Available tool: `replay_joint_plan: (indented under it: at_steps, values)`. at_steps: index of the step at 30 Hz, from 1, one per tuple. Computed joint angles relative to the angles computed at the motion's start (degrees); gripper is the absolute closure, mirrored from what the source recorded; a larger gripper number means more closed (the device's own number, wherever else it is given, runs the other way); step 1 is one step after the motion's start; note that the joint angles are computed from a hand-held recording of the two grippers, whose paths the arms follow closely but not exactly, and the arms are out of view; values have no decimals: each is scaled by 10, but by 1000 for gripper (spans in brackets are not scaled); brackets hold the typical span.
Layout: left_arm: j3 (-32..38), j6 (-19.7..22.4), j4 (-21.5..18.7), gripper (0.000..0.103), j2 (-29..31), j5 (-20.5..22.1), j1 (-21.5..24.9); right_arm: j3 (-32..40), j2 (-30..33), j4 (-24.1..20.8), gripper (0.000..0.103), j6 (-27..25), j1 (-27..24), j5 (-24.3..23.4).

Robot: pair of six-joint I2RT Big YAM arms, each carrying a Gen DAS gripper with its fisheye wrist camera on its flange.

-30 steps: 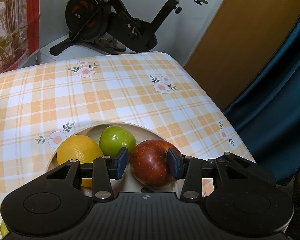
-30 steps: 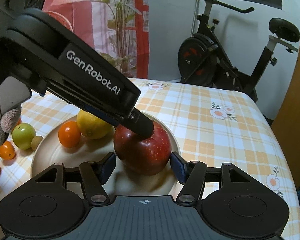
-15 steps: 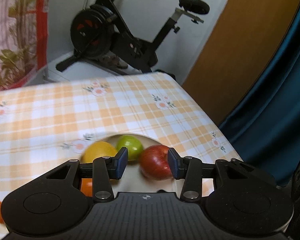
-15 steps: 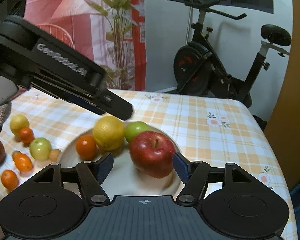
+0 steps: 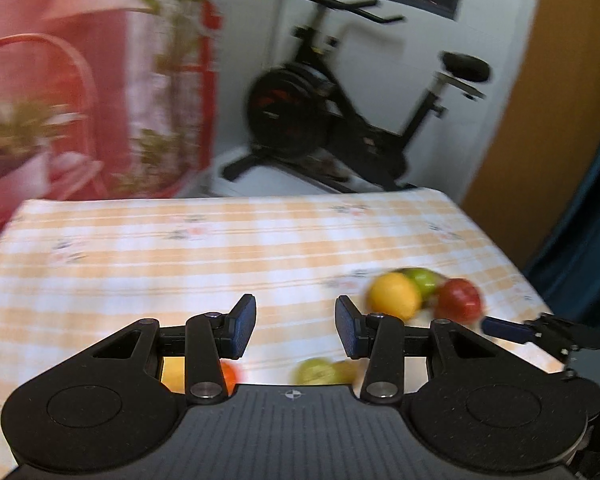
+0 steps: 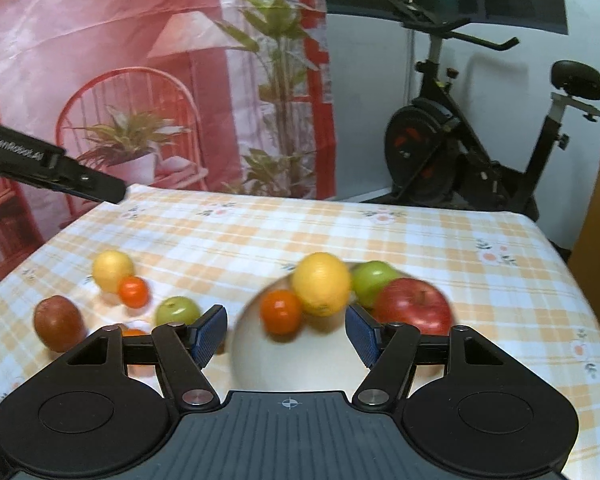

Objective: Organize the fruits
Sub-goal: 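Open the left tool and withdraw it from the red apple, then move the right tool to a tangerine and close around it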

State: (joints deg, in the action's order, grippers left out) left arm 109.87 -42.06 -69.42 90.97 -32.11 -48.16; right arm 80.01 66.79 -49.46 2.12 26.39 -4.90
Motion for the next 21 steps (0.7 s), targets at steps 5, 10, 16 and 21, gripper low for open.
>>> replay_joint_plan:
  at_steps: [5, 10, 16, 21]
  values:
    - [-76, -53, -14, 57, -71, -51, -3, 3, 9, -4, 41, 13, 37, 10]
    - [-115, -80, -34, 57, -104, -93, -11, 8, 21, -11, 42, 20, 74, 25]
    - [-148, -93, -34, 57, -123, -120, -30, 22, 40, -24, 42, 16, 103, 43]
    - [-179, -124, -23, 57, -141, -127, -38, 28, 52, -31, 43, 18, 114, 52]
